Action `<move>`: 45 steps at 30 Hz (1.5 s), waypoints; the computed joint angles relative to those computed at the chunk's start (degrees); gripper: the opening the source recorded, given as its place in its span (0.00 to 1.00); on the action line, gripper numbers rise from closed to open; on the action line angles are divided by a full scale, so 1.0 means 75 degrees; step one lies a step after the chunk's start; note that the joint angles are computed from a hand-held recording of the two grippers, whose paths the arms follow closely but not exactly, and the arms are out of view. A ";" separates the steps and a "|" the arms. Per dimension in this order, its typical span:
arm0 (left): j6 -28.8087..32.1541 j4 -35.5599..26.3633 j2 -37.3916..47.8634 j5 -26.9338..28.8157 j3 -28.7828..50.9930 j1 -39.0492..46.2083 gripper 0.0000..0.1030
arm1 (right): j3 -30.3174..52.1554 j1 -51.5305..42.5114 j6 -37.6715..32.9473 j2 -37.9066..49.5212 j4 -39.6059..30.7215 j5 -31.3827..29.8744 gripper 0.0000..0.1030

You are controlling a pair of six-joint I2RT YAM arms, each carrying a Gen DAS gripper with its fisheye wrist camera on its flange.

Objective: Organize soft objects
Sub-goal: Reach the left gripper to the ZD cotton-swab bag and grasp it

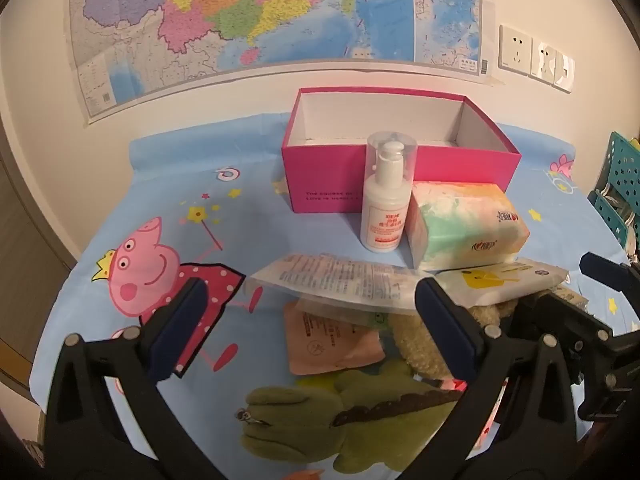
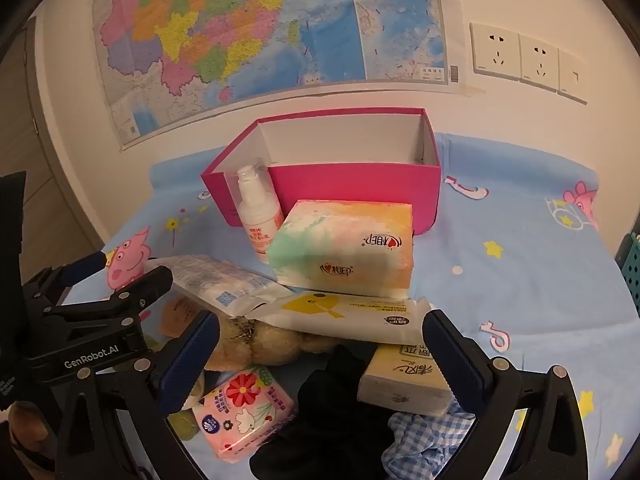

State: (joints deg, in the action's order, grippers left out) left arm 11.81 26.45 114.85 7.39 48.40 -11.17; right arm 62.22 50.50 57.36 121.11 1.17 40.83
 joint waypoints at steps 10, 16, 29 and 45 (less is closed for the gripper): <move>0.0004 -0.0072 -0.0045 0.0042 -0.0004 0.0017 1.00 | -0.0160 -0.0038 0.0000 -0.0144 -0.0005 -0.0085 1.00; 0.0015 -0.0077 -0.0033 0.0045 0.0010 0.0025 1.00 | -0.0146 -0.0051 -0.0045 -0.0174 -0.0020 -0.0198 1.00; 0.0621 -0.1514 0.0631 0.1318 0.1636 0.0906 1.00 | 0.0672 -0.0312 -0.1446 0.0609 0.0485 -0.1122 0.94; 0.1848 -0.2281 0.1541 0.2424 0.2908 0.1224 0.94 | 0.2423 -0.0699 -0.3154 0.1598 -0.0724 -0.2041 0.40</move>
State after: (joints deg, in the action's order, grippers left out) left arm 25.66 9.34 126.40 25.57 70.21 -1.99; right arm 80.40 45.26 33.71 133.10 -4.27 25.52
